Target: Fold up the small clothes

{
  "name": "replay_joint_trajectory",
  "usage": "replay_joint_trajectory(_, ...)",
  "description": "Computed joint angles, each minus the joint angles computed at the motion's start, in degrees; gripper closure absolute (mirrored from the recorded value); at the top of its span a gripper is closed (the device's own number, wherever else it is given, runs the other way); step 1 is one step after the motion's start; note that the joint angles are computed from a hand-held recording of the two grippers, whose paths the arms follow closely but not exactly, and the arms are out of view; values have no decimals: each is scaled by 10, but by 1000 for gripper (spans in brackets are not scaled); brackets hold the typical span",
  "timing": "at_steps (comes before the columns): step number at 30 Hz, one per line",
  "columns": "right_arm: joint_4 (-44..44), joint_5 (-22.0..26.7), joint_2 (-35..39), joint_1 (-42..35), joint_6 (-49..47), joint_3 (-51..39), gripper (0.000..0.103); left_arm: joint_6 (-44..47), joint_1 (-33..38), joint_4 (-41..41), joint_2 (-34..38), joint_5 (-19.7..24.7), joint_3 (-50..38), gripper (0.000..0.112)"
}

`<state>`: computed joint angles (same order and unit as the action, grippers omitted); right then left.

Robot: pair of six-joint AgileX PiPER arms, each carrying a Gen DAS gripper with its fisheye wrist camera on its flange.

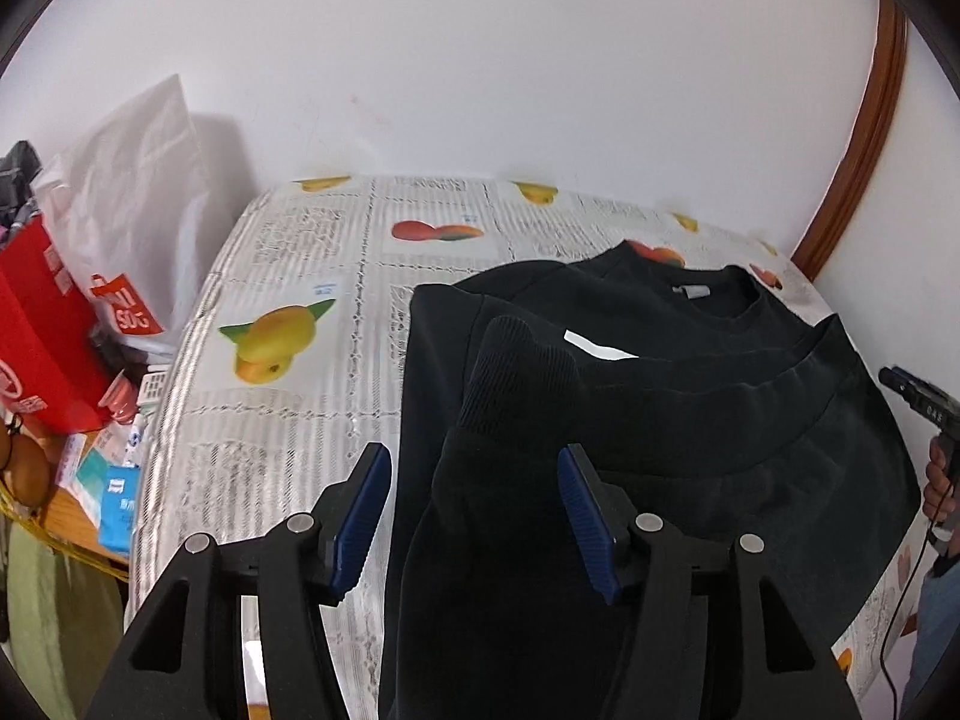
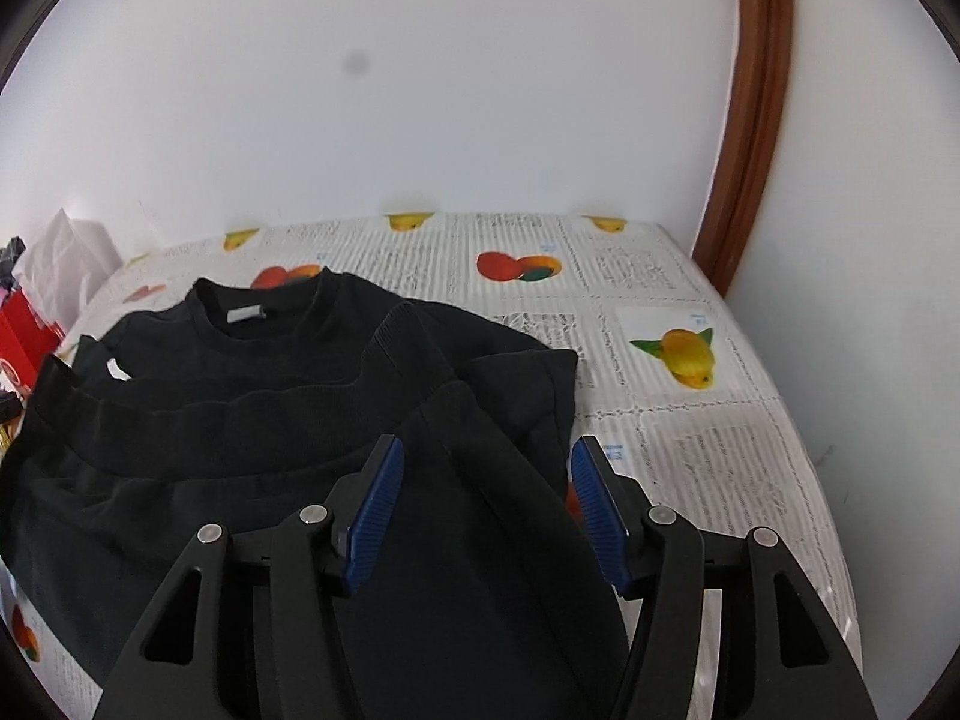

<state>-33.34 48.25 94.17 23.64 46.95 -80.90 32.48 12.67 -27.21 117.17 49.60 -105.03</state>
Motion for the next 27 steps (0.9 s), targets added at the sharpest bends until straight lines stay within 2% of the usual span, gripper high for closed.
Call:
replay_joint_trajectory(6,40,28,90,-13,-85,-103,45,-11,-8,19,44,33,-60,58)
replay_joint_trajectory(8,68,41,123,-25,-118,-143,46,-20,-9,19,50,38,-66,73)
replay_joint_trajectory(9,92,41,139,-35,-134,-160,46,-27,-10,20,51,43,-68,89)
replay_joint_trajectory(10,115,38,147,-44,-148,-168,52,-39,-13,31,48,42,-66,95)
replay_joint_trajectory(11,142,35,154,-53,-166,-175,66,-43,-15,38,38,29,-54,97)
replay_joint_trajectory(13,163,38,165,-62,-166,-182,76,-33,-20,38,10,4,-24,101)
replay_joint_trajectory(14,162,26,158,-63,-160,-171,82,-35,-24,42,-3,-7,-13,101)
replay_joint_trajectory(16,174,-20,124,-67,-161,-127,87,-32,-32,43,-31,-22,4,101)
replay_joint_trajectory(20,184,-99,45,-77,-144,-55,90,-46,-48,43,-62,-51,8,101)
replay_joint_trajectory(21,190,-106,35,-80,-144,-51,90,-56,-52,46,-63,-57,2,101)
replay_joint_trajectory(25,186,-150,-7,-96,-124,-26,90,-133,-76,107,-18,-59,-72,101)
replay_joint_trajectory(27,200,-143,7,-107,-132,-41,90,-154,-78,110,24,-34,-130,101)
